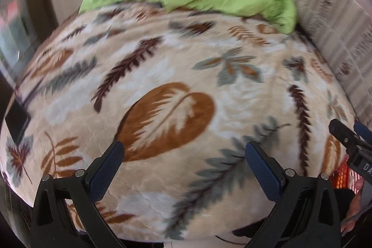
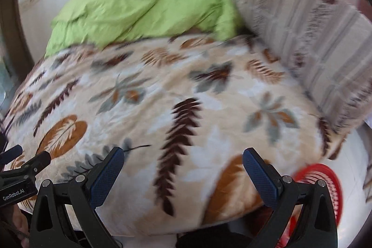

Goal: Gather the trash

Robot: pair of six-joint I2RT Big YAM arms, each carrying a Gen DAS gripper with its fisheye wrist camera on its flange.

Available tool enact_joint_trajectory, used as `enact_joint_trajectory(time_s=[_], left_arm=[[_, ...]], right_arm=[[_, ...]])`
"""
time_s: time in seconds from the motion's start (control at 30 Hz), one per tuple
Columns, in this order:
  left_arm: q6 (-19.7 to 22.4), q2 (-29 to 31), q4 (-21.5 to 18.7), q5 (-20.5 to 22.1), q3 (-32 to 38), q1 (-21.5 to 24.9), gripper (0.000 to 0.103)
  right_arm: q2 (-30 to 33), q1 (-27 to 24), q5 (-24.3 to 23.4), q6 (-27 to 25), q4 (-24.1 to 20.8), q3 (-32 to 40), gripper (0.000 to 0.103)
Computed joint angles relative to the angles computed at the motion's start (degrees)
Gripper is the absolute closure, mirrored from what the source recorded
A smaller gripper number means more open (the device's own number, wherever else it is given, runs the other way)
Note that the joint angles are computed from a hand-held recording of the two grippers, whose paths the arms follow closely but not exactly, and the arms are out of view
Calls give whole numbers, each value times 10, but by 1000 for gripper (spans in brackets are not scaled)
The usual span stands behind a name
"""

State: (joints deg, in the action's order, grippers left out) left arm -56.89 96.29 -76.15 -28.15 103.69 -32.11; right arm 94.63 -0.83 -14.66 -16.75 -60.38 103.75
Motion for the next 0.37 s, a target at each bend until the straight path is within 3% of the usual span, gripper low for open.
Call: enact_joint_trajectory(time_s=[0.2,0.37], left_arm=[[-11,16,0,44,-19,65,0],[31,48,28,20,6,101,0]], right_arm=[[113,70,55,34,-12,83,1],[175,99,75,56,25,134,1]])
